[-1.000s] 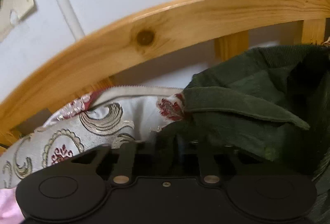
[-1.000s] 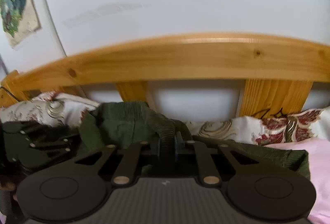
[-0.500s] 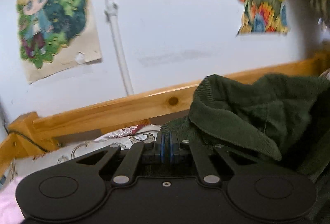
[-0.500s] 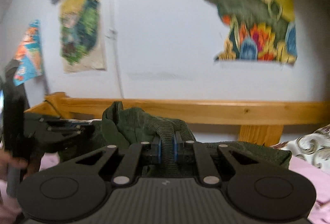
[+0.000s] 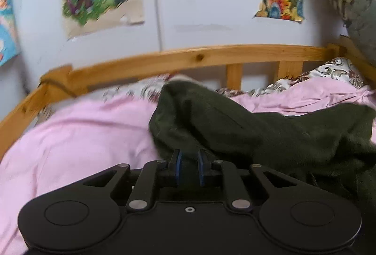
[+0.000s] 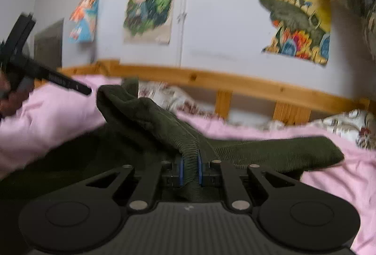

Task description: Fold large clothes

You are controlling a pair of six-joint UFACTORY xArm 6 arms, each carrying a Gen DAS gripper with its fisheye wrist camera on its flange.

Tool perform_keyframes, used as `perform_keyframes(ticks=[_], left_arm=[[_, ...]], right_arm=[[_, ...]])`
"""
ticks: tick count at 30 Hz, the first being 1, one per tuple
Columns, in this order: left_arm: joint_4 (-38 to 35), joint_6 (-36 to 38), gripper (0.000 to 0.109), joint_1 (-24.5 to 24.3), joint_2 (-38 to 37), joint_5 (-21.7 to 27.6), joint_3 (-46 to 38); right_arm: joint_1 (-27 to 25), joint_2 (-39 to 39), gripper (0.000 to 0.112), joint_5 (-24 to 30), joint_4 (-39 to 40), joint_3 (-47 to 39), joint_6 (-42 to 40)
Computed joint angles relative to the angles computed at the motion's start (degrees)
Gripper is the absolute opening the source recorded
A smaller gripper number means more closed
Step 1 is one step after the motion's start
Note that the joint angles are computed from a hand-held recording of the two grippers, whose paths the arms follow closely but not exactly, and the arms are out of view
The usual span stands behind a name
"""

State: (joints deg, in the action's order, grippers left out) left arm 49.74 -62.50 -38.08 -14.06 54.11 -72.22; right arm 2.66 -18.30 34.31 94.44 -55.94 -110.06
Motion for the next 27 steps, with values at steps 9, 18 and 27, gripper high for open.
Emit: perform_keyframes(ticks=[9,18,27], left_arm=[[-1.64,-4.54,0.066,-0.66,-1.00,1.59,-0.02],[5.01,-6.72,0.092,-3.22,10.32,18.16,-12.43],[-5.89,-5.35,0.027,3.09,6.38,8.45,-3.59]], right_arm=[[2.77,-7.73,0.012,-4.50,1.34,13.20,-13.32],[4.22,-9.05,0.014,-6.75,-0.23,16.15,-16.58],[-8.65,-8.53,0.074,8.66,-12.91,9.10,2.13]])
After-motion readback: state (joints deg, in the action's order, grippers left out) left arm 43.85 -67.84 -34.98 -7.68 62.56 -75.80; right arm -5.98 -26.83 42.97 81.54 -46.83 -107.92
